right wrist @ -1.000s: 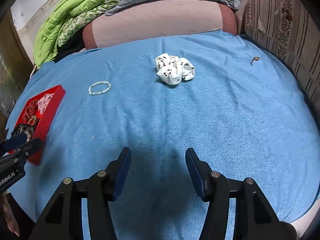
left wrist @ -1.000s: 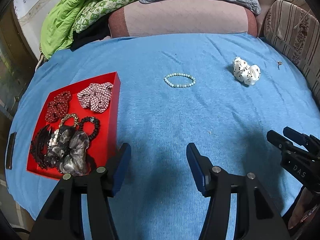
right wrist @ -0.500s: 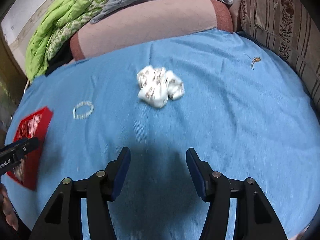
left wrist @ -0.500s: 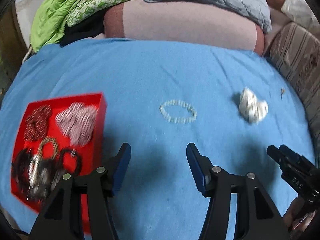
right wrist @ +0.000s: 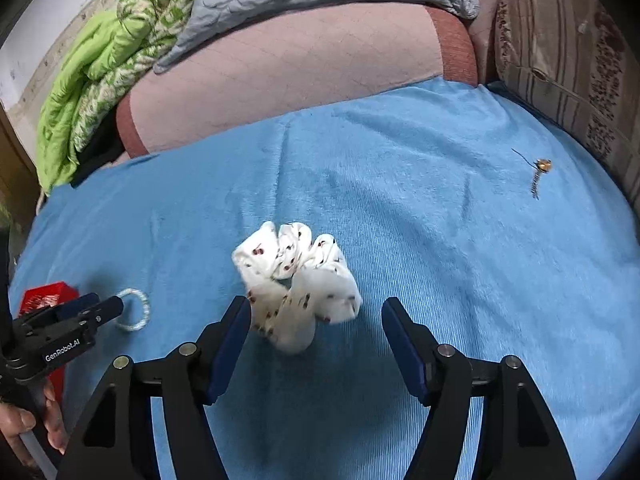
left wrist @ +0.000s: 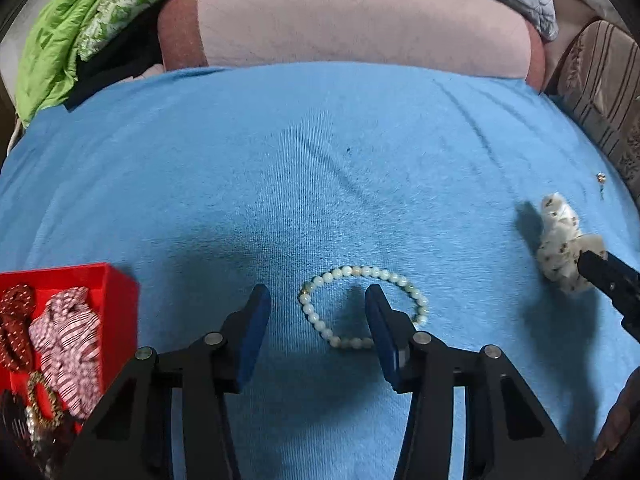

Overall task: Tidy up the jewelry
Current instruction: 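Grasp the small bead bracelet with the left tool while the right tool grasps the white dotted scrunchie, then lift and carry the bead bracelet and white scrunchie over the red tray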

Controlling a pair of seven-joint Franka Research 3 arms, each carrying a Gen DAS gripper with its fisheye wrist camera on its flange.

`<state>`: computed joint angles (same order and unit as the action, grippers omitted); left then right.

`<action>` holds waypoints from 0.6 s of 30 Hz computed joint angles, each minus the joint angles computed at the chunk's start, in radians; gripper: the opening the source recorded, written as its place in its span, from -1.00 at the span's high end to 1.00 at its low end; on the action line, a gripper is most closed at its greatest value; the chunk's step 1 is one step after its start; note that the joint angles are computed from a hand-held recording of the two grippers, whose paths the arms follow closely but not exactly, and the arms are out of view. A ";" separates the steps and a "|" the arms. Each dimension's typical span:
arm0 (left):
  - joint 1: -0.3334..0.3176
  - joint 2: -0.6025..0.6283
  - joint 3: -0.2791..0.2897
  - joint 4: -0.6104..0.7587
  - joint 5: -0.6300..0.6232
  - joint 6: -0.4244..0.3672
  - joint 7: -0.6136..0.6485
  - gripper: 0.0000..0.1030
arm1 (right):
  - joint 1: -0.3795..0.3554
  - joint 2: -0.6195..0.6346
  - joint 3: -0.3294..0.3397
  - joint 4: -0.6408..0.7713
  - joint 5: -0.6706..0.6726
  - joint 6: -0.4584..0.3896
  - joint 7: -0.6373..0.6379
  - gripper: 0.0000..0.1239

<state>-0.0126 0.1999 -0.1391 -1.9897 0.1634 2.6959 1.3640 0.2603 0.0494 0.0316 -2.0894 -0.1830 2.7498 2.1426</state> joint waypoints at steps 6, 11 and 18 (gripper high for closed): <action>-0.018 0.017 0.011 -0.005 0.078 0.057 -0.027 0.07 | 0.005 0.060 -0.005 0.033 0.068 0.006 -0.058 -0.18; -0.023 0.006 0.002 -0.027 0.100 0.080 -0.018 0.90 | 0.027 0.076 -0.017 0.036 0.040 0.027 -0.056 0.24; -0.006 -0.075 -0.043 -0.094 -0.061 0.087 0.112 0.90 | 0.048 0.029 0.001 0.006 0.068 0.032 -0.113 0.77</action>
<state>-0.0183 0.1251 -0.1817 -2.0835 0.1021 2.7824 1.4760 0.3080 0.0788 0.0323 -2.0837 -0.1152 2.7818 2.0298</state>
